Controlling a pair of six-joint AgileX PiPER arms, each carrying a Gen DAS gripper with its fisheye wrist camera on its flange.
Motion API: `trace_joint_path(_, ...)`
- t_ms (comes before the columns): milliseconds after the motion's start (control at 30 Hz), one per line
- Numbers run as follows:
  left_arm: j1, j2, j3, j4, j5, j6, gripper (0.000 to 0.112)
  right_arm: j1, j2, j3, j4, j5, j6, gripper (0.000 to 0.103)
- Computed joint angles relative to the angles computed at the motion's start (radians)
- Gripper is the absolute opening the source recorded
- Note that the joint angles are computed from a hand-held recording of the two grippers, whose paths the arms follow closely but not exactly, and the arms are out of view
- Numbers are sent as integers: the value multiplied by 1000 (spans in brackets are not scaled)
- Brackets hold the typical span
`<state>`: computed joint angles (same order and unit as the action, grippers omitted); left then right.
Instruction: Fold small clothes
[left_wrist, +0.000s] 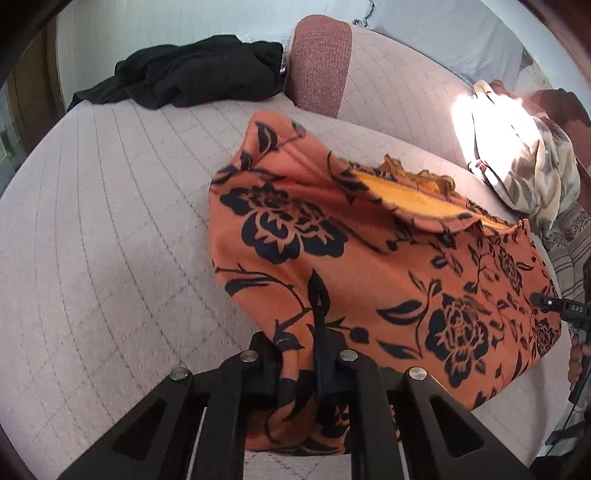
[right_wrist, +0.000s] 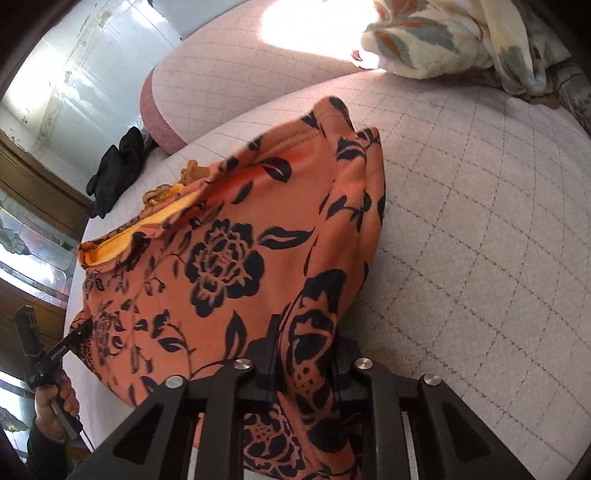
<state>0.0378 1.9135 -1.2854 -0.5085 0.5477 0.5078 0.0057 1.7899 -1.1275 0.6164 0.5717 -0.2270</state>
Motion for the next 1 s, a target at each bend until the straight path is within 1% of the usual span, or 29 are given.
trace_joint_path(67, 0, -55, 7, -12, -1, 4, 12, -20, -52, 2, 35, 32, -11, 20)
trace_joint_path(133, 8, -125, 20, -36, 13, 21, 11, -26, -103, -2, 29, 68, 0, 19)
trace_joint_path(233, 20, -235, 60, -68, 53, 58, 11, -18, -198, -1, -6, 134, 45, 19)
trace_joint_path(333, 75, -385, 175, -160, 117, 169, 11, -26, -347, 68, -32, 200, 74, 19)
trace_joint_path(400, 127, -489, 293, -208, 170, 243, 11, -44, -481, 158, -38, 252, 71, 19)
trace_joint_path(433, 138, -527, 353, -214, 182, 264, 12, -60, -555, 218, -39, 280, 69, 19)
trace_joint_path(500, 169, -573, 493, -245, 204, 361, 13, -104, -692, 352, -46, 342, 69, 20)
trace_joint_path(533, 181, -567, 558, -278, 198, 423, 15, -135, -742, 424, -49, 370, 59, 24)
trace_joint_path(567, 179, -543, 620, -291, 152, 452, 15, -174, -781, 521, -43, 377, 21, 27)
trace_joint_path(600, 159, -511, 659, -272, 86, 442, 24, -186, -788, 580, -51, 363, 12, 29)
trace_joint_path(633, 171, -502, 692, -280, 61, 471, 30, -178, -771, 639, -99, 327, 43, 38)
trace_joint_path(667, 196, -495, 691, -327, 75, 520, 30, -175, -768, 691, -127, 285, 56, 52)
trace_joint_path(700, 232, -496, 677, -340, 114, 528, 36, -189, -799, 714, -115, 280, 54, 68)
trace_joint_path(733, 248, -509, 663, -325, 123, 497, 42, -227, -838, 727, -81, 290, 22, 68)
trace_joint_path(767, 264, -531, 652, -326, 129, 488, 43, -254, -870, 723, -68, 302, 8, 68)
trace_joint_path(833, 293, -564, 622, -352, 140, 520, 43, -284, -910, 692, -84, 293, 33, 68)
trace_joint_path(900, 280, -570, 586, -367, 125, 519, 43, -308, -887, 648, -80, 264, 40, 68)
trace_joint_path(933, 251, -540, 549, -364, 114, 509, 43, -328, -850, 629, -37, 251, -8, 68)
trace_joint_path(967, 213, -515, 520, -339, 90, 483, 43, -309, -794, 597, 4, 221, -43, 68)
trace_joint_path(1000, 160, -477, 488, -307, 53, 451, 43, -282, -760, 581, 4, 181, -45, 68)
